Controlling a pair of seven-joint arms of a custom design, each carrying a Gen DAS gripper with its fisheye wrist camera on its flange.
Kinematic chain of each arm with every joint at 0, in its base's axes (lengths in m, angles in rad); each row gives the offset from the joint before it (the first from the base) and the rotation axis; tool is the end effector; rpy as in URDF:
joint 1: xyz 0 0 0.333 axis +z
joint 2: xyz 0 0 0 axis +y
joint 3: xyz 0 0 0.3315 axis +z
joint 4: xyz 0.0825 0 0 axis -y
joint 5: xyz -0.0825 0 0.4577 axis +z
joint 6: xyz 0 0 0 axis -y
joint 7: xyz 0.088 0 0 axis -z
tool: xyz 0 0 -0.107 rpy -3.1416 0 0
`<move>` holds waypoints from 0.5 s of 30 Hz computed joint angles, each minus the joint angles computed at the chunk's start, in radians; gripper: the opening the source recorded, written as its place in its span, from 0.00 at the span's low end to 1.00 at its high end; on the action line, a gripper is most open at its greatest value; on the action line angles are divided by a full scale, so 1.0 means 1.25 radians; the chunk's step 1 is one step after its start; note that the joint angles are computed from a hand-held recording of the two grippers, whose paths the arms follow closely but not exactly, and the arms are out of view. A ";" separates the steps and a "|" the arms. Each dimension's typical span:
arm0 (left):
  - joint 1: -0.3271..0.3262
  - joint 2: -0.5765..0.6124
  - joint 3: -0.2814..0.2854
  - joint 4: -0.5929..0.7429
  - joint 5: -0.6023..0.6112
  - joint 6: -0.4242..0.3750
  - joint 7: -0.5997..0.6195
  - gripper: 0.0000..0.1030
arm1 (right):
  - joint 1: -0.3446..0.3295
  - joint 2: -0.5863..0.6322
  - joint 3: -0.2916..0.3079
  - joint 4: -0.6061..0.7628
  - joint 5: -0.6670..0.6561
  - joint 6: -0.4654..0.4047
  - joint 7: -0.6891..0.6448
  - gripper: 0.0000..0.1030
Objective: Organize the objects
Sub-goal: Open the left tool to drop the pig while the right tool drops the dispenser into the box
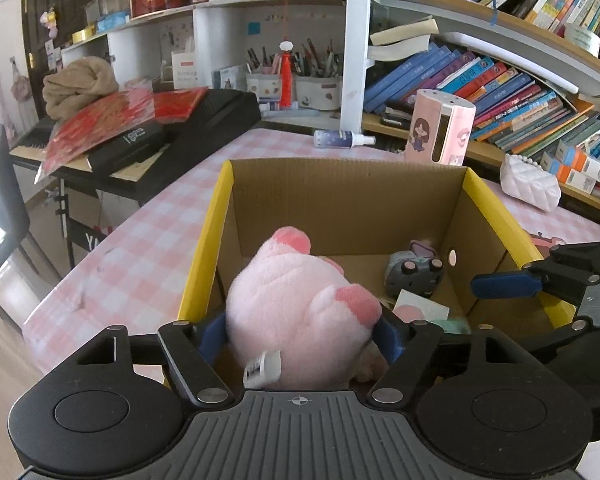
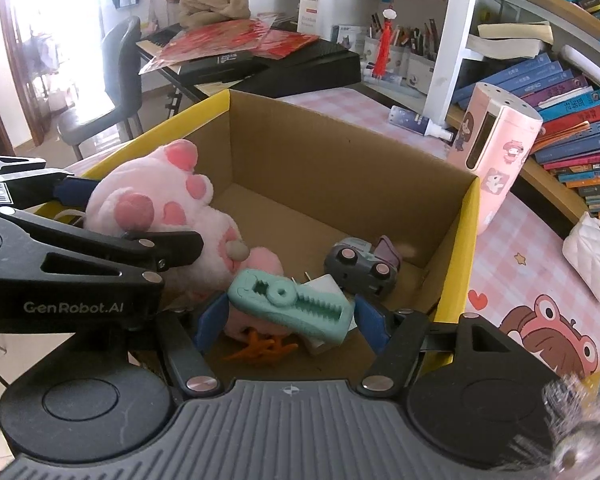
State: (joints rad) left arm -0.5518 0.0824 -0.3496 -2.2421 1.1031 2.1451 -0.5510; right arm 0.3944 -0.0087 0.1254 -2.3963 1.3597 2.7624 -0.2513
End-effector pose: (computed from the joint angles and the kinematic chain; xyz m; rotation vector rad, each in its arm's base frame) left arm 0.3911 -0.4341 0.3012 -2.0371 1.2102 -0.5561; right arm 0.4977 0.2373 0.2979 -2.3471 0.5276 -0.2553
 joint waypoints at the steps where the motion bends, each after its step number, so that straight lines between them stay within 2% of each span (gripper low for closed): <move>1: -0.001 -0.002 0.000 -0.002 0.002 0.001 -0.004 0.74 | 0.000 -0.001 0.000 -0.001 0.003 0.000 -0.001 0.67; 5: -0.007 -0.012 -0.006 -0.010 0.033 -0.007 -0.034 0.81 | 0.001 -0.012 -0.002 -0.011 0.027 0.000 -0.004 0.76; 9: -0.017 -0.023 -0.015 -0.014 0.060 -0.032 -0.053 0.82 | -0.001 -0.037 -0.010 -0.030 0.066 -0.018 -0.015 0.76; 15: -0.034 -0.041 -0.031 -0.021 0.070 -0.078 -0.083 0.82 | 0.005 -0.092 -0.023 -0.068 0.209 -0.012 -0.113 0.76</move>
State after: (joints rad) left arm -0.5940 0.0313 -0.3884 -2.2685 1.1907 2.0478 -0.6548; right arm 0.4010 -0.1242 0.0972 -2.4811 1.6212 2.7478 -0.3932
